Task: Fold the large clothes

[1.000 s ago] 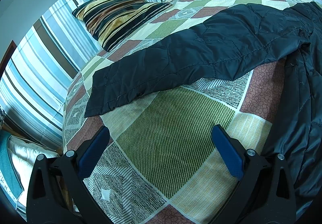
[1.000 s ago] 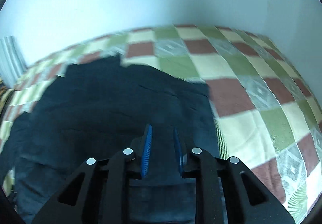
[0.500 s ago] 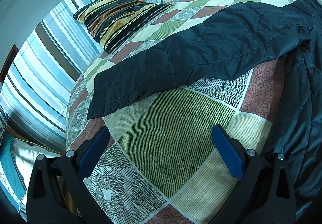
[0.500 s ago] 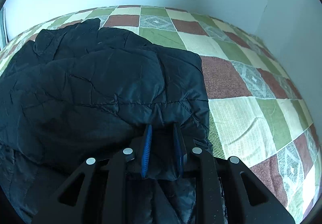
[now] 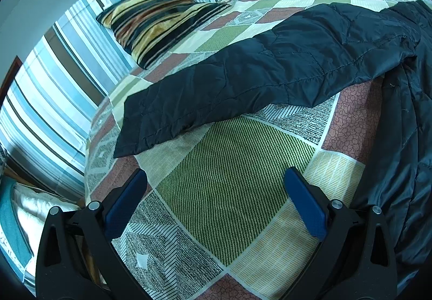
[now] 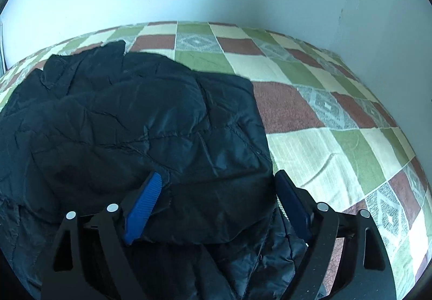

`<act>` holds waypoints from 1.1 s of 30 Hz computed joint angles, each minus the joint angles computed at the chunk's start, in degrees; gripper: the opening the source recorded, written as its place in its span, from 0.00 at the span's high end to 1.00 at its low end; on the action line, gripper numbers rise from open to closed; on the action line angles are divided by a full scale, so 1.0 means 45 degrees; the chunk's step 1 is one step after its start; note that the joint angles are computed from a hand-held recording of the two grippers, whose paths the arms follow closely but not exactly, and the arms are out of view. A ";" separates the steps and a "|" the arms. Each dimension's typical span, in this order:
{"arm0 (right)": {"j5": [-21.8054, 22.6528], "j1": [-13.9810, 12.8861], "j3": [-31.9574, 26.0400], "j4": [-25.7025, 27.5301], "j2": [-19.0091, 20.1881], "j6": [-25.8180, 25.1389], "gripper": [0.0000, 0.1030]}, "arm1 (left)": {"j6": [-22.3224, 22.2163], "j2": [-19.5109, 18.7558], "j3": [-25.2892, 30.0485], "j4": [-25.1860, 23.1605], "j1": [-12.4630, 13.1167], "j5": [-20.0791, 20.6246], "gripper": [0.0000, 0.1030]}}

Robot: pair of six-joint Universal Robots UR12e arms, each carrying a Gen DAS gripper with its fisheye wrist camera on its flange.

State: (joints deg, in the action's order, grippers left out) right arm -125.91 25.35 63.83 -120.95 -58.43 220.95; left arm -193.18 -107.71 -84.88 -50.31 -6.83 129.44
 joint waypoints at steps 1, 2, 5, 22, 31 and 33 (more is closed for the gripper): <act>0.0133 -0.0043 -0.0010 0.0092 0.0008 0.0073 0.16 | -0.0076 0.0044 -0.0017 -0.0034 0.0069 -0.0231 0.02; 0.0238 -0.0067 0.0010 0.0122 -0.0006 0.0133 0.15 | -0.0180 0.0088 -0.0028 -0.0090 0.0144 -0.0486 0.02; 0.0674 -0.0183 0.0164 -0.0017 -0.0097 0.0316 0.13 | -0.0430 0.0218 -0.0088 -0.0141 0.0349 -0.1232 0.02; 0.0732 -0.0191 0.0089 0.0062 -0.0023 0.0483 0.11 | -0.2386 0.1787 -0.1384 0.1698 0.3432 -0.6140 0.09; 0.0649 -0.0158 0.0032 0.0146 0.0014 0.0514 0.11 | -0.3389 0.1497 -0.1675 0.2578 0.4626 -1.0457 0.20; 0.0654 -0.0158 0.0036 0.0139 0.0010 0.0518 0.11 | -0.3771 0.1457 -0.1719 0.2840 0.4688 -1.0640 0.25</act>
State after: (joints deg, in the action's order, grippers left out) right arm -122.96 24.64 64.00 -120.33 -58.39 223.28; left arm -210.15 -101.15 -92.62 -37.53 14.27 81.56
